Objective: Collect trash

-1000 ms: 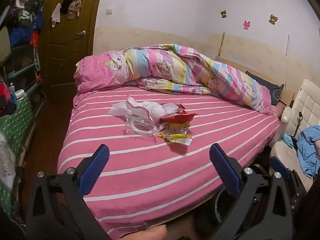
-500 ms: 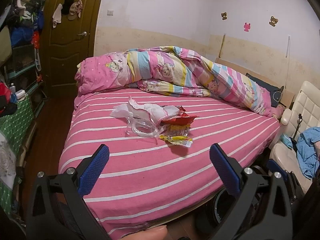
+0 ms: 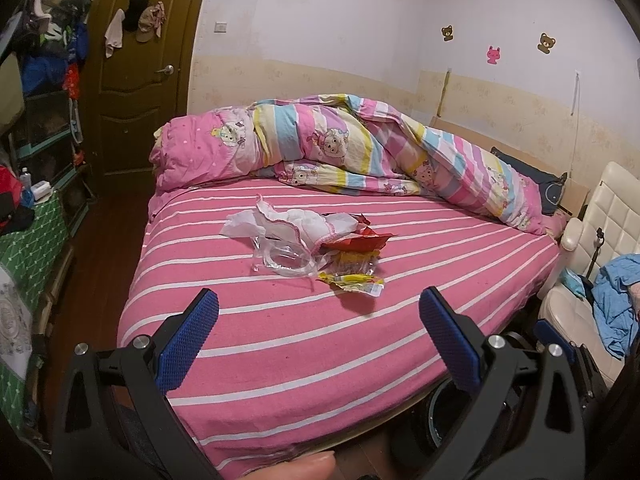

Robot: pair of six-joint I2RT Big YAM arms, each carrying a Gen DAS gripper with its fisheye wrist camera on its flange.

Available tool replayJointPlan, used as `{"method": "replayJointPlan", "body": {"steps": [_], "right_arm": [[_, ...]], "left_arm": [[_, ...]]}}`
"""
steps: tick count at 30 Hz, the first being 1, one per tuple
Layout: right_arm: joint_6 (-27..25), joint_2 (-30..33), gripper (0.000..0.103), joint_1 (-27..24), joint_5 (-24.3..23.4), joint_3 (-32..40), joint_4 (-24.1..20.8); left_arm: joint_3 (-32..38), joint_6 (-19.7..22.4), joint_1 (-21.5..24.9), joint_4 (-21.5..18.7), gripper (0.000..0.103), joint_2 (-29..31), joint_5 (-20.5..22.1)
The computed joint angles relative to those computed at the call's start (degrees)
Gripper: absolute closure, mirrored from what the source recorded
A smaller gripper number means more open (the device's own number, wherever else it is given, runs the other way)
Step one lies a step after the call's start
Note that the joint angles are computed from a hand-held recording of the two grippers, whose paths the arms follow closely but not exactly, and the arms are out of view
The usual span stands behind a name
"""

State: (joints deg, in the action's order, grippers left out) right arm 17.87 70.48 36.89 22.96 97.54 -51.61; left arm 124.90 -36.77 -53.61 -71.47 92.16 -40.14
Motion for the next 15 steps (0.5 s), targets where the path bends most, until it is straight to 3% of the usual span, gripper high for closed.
{"method": "replayJointPlan", "body": {"steps": [15], "right_arm": [[0.3,-0.3,0.004,-0.4,-0.1,-0.2,0.2]], "left_arm": [[0.7,0.0,-0.2,-0.2,0.005,0.4,0.5]]}}
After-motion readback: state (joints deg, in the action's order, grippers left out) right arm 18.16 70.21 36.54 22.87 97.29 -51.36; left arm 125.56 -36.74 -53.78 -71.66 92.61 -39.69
